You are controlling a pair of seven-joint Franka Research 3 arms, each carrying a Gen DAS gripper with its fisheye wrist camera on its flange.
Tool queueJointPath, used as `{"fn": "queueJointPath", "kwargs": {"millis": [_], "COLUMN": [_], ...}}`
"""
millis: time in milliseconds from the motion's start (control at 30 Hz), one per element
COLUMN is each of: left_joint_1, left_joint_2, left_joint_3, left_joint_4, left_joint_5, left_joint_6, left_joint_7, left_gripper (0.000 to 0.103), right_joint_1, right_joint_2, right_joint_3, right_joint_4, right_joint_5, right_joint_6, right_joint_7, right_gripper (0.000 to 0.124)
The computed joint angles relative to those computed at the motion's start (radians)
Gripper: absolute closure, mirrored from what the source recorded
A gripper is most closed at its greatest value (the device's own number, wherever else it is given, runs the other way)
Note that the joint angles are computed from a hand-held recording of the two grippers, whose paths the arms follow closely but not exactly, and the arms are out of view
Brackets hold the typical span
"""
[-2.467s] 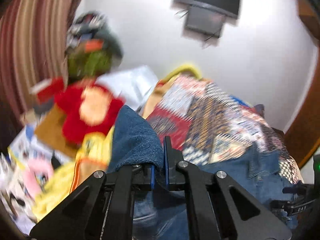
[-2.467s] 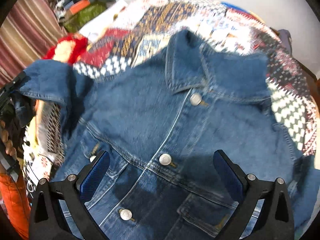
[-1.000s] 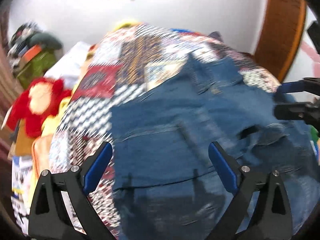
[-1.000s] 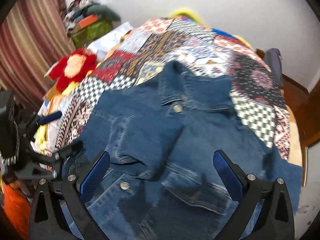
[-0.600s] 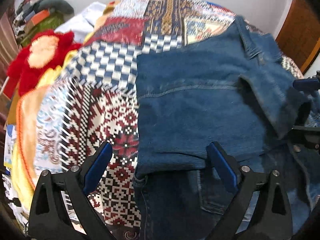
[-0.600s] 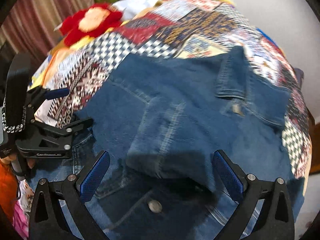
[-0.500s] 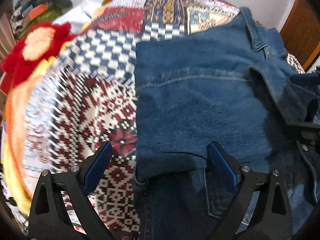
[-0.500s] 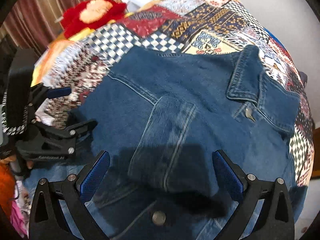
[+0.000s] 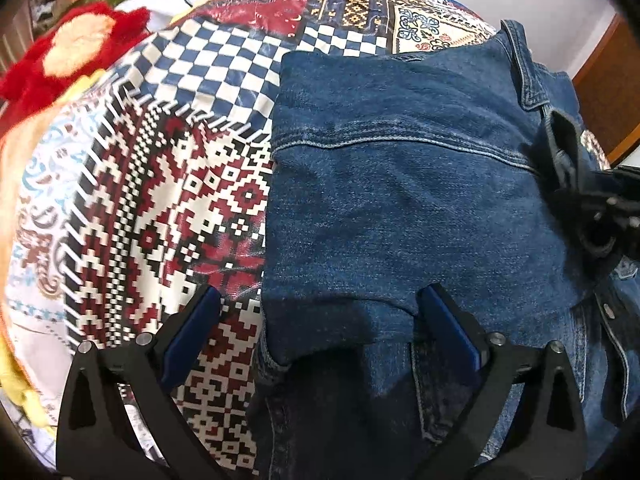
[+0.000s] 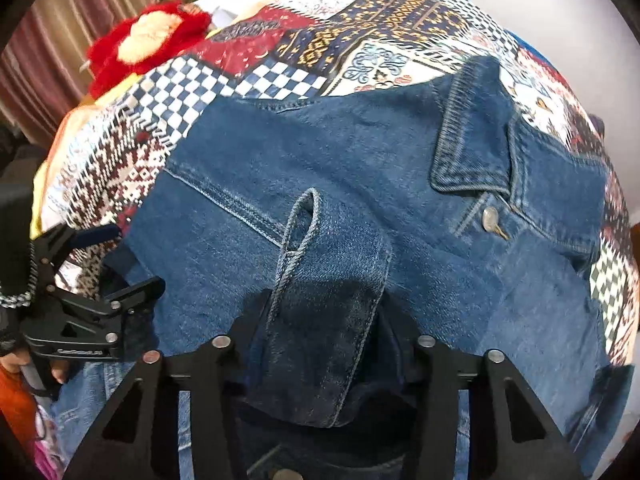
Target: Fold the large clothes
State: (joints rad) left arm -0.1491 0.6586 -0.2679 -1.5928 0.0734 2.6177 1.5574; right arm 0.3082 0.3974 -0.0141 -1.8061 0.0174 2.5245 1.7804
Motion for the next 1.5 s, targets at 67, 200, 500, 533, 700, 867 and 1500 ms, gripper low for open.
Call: {"fn": "queueJointPath", "kwargs": {"millis": [67,200,500,533,700,867,1500], "left_joint_1": [-0.030,-0.043,-0.073,-0.074,-0.116,-0.136,-0.166], "left_joint_2": [-0.026,-0.070,-0.142,-0.145,-0.131,-0.101,-0.100], "left_joint_3": [0.029,0.033,0.010,0.002,0.003,-0.007,-0.005], "left_joint_4": [-0.014,-0.033,-0.039,-0.037,-0.005,0.029,0.029], "left_joint_5": [0.044,0.083,0.104,0.098,0.119,0.116,0.116], "left_joint_6": [-0.001,0.020,0.087,0.088,0.084,0.051,0.032], "left_joint_7": [-0.022,-0.029,-0.057,-0.052,-0.048,-0.029,-0.016], "left_gripper": [0.002,0.002,0.002,0.002,0.002,0.002,0.002], "right_joint_1": [-0.002,-0.019,-0.127,-0.138,-0.188,-0.242,-0.199], "right_joint_2": [-0.035,-0.150,-0.380,-0.395,-0.454,-0.472,-0.323], "right_joint_3": [-0.006,-0.017,-0.008,-0.006,-0.004,-0.002,-0.012], "right_joint_4": [-0.045,-0.171,-0.398,-0.421,-0.529,-0.576,-0.491], "right_joint_5": [0.002,-0.005,0.094,0.123,0.179,0.045,0.235], "right_joint_6": [0.030,0.133,0.236,0.240,0.248,0.221,0.130], "right_joint_7": [0.014,0.041,0.035,0.022,0.020,0.159,-0.033], "right_gripper": [0.088,0.090,0.092,0.093,0.098,0.097,0.041]}}
